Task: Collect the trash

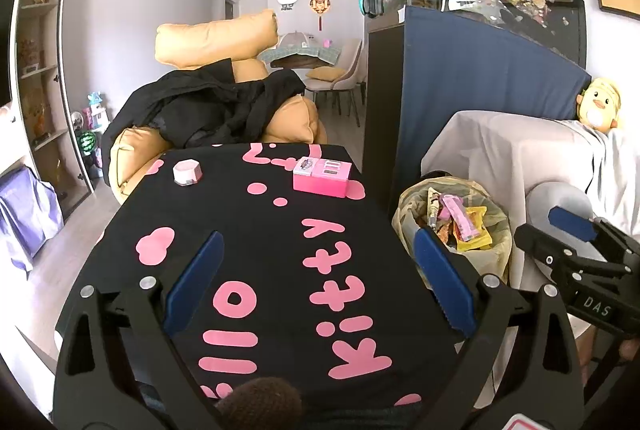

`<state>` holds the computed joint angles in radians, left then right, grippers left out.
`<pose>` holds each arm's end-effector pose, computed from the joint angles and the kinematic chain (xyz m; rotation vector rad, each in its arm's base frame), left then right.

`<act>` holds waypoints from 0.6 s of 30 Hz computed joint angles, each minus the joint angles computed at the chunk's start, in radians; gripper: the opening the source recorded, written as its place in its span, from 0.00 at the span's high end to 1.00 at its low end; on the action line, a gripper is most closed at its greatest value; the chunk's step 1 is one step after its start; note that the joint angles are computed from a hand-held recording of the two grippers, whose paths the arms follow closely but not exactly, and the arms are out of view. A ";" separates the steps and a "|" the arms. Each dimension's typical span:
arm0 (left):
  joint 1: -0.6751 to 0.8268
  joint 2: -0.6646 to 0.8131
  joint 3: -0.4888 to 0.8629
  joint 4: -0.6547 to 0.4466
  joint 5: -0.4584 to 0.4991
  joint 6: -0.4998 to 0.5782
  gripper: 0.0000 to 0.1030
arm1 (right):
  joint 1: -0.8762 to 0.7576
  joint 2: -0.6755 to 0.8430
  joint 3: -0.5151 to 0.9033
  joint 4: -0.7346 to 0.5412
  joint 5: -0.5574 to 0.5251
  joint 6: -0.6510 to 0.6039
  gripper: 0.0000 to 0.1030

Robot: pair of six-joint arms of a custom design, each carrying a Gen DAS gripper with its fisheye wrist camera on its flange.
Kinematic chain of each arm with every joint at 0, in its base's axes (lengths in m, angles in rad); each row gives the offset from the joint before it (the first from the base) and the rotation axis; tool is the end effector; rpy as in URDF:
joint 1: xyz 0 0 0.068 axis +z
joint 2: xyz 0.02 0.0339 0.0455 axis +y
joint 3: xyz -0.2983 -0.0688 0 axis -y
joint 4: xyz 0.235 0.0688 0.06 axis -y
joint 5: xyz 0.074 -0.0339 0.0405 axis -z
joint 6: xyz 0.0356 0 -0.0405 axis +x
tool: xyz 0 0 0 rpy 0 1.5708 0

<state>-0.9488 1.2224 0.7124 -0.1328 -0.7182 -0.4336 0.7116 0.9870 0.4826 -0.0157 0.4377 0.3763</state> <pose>0.1549 -0.1759 0.2711 0.1465 2.0344 -0.0597 0.1481 0.1078 0.2486 -0.0806 2.0434 0.2225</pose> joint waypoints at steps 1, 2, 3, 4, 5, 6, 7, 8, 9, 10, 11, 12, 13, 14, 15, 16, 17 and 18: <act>-0.005 -0.001 0.001 -0.003 -0.004 0.000 0.11 | 0.012 -0.003 0.002 -0.004 0.015 -0.003 0.29; -0.008 -0.003 0.002 -0.003 -0.008 0.001 0.11 | 0.026 -0.007 0.005 -0.008 0.034 -0.006 0.29; -0.009 -0.005 0.001 -0.001 -0.010 0.002 0.11 | 0.037 -0.008 0.007 -0.011 0.050 -0.006 0.29; -0.011 -0.008 0.000 0.001 -0.013 0.003 0.11 | 0.045 -0.011 0.007 -0.010 0.061 -0.008 0.29; -0.012 -0.011 0.000 0.001 -0.016 0.005 0.11 | 0.052 -0.012 0.006 -0.006 0.070 -0.010 0.29; -0.013 -0.014 0.000 0.001 -0.018 0.007 0.11 | 0.056 -0.013 0.006 -0.004 0.076 -0.012 0.29; -0.014 -0.016 -0.002 0.003 -0.020 0.009 0.11 | 0.062 -0.014 0.007 -0.003 0.085 -0.015 0.29; -0.018 -0.018 -0.002 0.004 -0.023 0.012 0.11 | 0.063 -0.015 0.007 -0.003 0.087 -0.017 0.29; -0.020 -0.018 -0.002 0.005 -0.025 0.014 0.11 | 0.066 -0.017 0.007 -0.004 0.089 -0.016 0.29; -0.023 -0.019 -0.001 0.005 -0.028 0.014 0.11 | 0.068 -0.018 0.006 -0.003 0.087 -0.015 0.29; -0.024 -0.019 -0.001 0.006 -0.028 0.017 0.11 | 0.067 -0.019 0.006 -0.003 0.084 -0.013 0.29; -0.023 -0.017 -0.001 0.009 -0.027 0.018 0.11 | 0.066 -0.019 0.006 -0.004 0.082 -0.012 0.29; -0.023 -0.017 0.000 0.010 -0.027 0.019 0.11 | 0.064 -0.018 0.006 -0.003 0.078 -0.011 0.29; -0.024 -0.017 0.000 0.010 -0.028 0.019 0.11 | 0.065 -0.018 0.006 -0.005 0.079 -0.009 0.29; -0.024 -0.017 0.001 0.009 -0.027 0.019 0.11 | 0.066 -0.018 0.006 -0.006 0.078 -0.007 0.29; -0.023 -0.017 0.001 0.009 -0.026 0.018 0.11 | 0.066 -0.017 0.007 -0.006 0.077 -0.006 0.29; -0.023 -0.016 0.002 0.007 -0.026 0.017 0.11 | 0.066 -0.016 0.007 -0.006 0.076 -0.006 0.29; -0.024 -0.017 0.001 0.008 -0.027 0.018 0.11 | 0.065 -0.016 0.007 -0.005 0.074 -0.006 0.29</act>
<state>-0.9732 1.2052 0.7135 -0.1252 -0.7450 -0.4155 0.7771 0.9708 0.4895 -0.0211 0.5121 0.3702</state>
